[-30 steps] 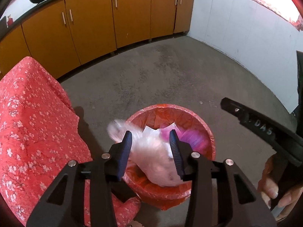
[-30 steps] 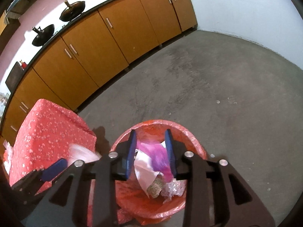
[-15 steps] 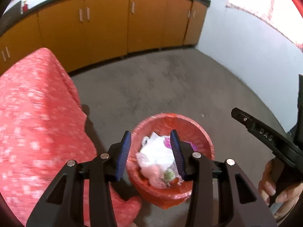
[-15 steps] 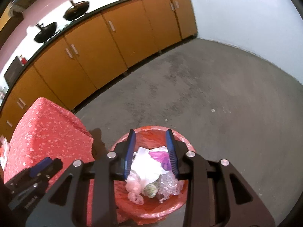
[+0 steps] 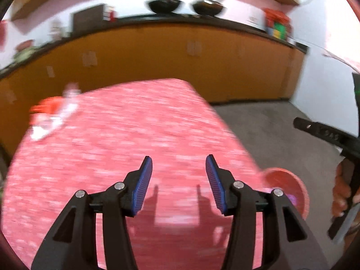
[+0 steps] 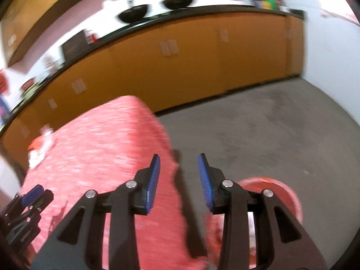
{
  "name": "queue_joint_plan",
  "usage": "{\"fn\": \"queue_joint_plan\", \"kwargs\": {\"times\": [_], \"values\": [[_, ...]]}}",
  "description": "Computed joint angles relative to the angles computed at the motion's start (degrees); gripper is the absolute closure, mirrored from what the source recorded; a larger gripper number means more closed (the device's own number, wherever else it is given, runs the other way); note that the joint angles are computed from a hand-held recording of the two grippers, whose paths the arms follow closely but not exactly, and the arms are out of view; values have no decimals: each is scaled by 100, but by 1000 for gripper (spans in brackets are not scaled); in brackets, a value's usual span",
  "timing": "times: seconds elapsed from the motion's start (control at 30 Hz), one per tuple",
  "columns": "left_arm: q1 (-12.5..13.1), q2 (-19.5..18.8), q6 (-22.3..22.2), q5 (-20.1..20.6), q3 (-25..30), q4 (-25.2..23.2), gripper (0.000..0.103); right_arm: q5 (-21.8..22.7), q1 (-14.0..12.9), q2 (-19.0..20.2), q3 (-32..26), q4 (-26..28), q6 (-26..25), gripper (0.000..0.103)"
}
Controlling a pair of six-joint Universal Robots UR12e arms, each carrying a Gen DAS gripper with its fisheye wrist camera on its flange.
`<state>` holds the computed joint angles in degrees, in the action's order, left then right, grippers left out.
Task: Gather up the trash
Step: 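Return both grippers to the table above the red bags and clear plastic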
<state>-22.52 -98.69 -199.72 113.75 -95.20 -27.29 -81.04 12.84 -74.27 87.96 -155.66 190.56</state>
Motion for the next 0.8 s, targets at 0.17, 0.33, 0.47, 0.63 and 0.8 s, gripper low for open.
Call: {"fn": "queue_joint_plan", "kwargs": {"times": [0.17,0.33,0.47,0.63,0.8], "values": [[370,419,-130,768,-523,150,52,408,635,606,-983,385,-339,68],[828,828,-623,1121,-987,134,48,609,1198,1282,-1996,875,-630,68],[1157,1057,-996,1167,-1268,165,46,659,1517,1883,-2892,1337,-602,68],[1414,1151,-1203,1197,-1400,247,45,488,1802,2582,-3986,1823,-374,60],[1583,1147,-1261,1106,-1434,363,45,409,1901,3158,-4914,2317,-21,58]]}}
